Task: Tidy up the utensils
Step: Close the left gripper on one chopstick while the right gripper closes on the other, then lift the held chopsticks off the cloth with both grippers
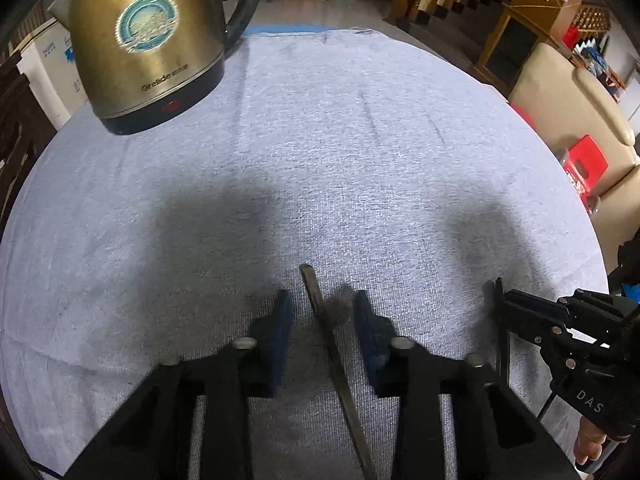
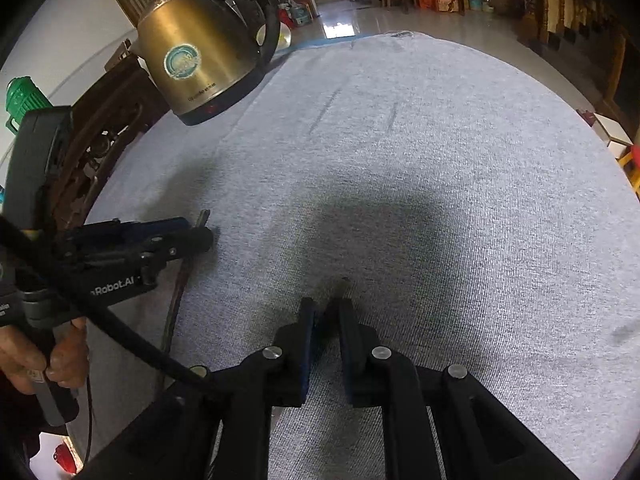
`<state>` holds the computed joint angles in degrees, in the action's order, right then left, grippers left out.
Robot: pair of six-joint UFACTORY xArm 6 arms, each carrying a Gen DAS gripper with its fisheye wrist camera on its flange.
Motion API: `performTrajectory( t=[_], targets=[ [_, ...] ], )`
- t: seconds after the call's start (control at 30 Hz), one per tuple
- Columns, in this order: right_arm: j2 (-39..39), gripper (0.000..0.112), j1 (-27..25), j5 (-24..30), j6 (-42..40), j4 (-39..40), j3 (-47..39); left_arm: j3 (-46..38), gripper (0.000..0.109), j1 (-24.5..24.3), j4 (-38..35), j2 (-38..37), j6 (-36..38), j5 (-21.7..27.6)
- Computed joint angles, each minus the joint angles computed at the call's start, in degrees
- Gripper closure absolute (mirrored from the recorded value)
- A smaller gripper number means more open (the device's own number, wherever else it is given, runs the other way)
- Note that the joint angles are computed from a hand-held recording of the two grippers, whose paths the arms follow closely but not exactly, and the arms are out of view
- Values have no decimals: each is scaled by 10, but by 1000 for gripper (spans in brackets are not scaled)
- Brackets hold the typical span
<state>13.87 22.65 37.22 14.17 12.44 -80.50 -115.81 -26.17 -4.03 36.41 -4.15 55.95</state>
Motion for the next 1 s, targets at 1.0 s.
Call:
performTrajectory(
  t=[1.0],
  targets=[
    [136,63,28,270,45,-57,-268,168,89,57,-16,-133,8,39]
  ],
)
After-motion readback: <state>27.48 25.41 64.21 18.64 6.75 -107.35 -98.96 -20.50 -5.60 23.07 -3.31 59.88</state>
